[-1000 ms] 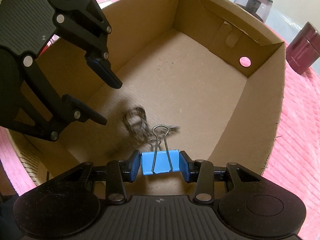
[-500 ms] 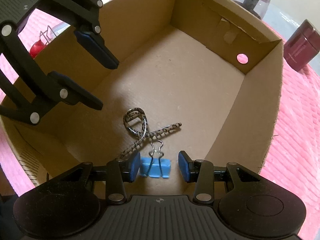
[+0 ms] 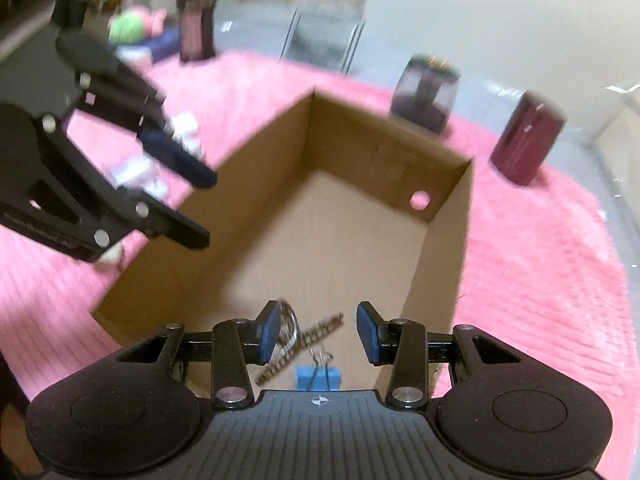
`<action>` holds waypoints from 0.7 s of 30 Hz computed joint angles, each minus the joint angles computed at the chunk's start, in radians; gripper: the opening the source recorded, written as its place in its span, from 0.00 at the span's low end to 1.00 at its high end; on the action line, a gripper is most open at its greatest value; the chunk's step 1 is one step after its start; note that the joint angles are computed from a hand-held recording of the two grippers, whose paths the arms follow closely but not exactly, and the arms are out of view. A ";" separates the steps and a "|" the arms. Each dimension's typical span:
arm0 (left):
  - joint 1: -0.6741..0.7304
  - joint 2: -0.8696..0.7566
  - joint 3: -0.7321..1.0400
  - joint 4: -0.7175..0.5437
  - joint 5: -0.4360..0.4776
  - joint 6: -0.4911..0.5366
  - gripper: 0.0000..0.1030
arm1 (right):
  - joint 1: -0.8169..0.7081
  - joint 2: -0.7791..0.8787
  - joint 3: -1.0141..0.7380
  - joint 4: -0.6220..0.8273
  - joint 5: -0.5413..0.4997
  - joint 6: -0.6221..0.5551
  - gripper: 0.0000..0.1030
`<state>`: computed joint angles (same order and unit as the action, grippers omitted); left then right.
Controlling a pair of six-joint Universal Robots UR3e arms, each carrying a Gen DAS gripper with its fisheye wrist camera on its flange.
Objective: Organize rigid objects
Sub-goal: 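Move both open tools back toward the remaining items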
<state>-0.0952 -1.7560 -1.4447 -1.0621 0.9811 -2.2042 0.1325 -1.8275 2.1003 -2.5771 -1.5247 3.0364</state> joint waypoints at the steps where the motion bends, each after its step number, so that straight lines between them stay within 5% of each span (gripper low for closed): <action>1: 0.030 0.048 -0.051 0.012 -0.028 -0.002 0.34 | 0.028 -0.021 0.008 -0.020 -0.023 0.038 0.37; 9: 0.357 0.444 -0.411 -0.065 -0.283 0.113 0.67 | 0.346 -0.006 -0.012 -0.205 -0.304 0.348 0.37; 15: 0.674 0.658 -0.511 -0.403 -0.402 0.357 0.79 | 0.566 0.171 -0.117 -0.293 -0.492 0.485 0.39; 21: 0.989 0.726 -0.468 -0.820 -0.453 0.645 0.82 | 0.693 0.345 -0.188 -0.437 -0.564 0.577 0.64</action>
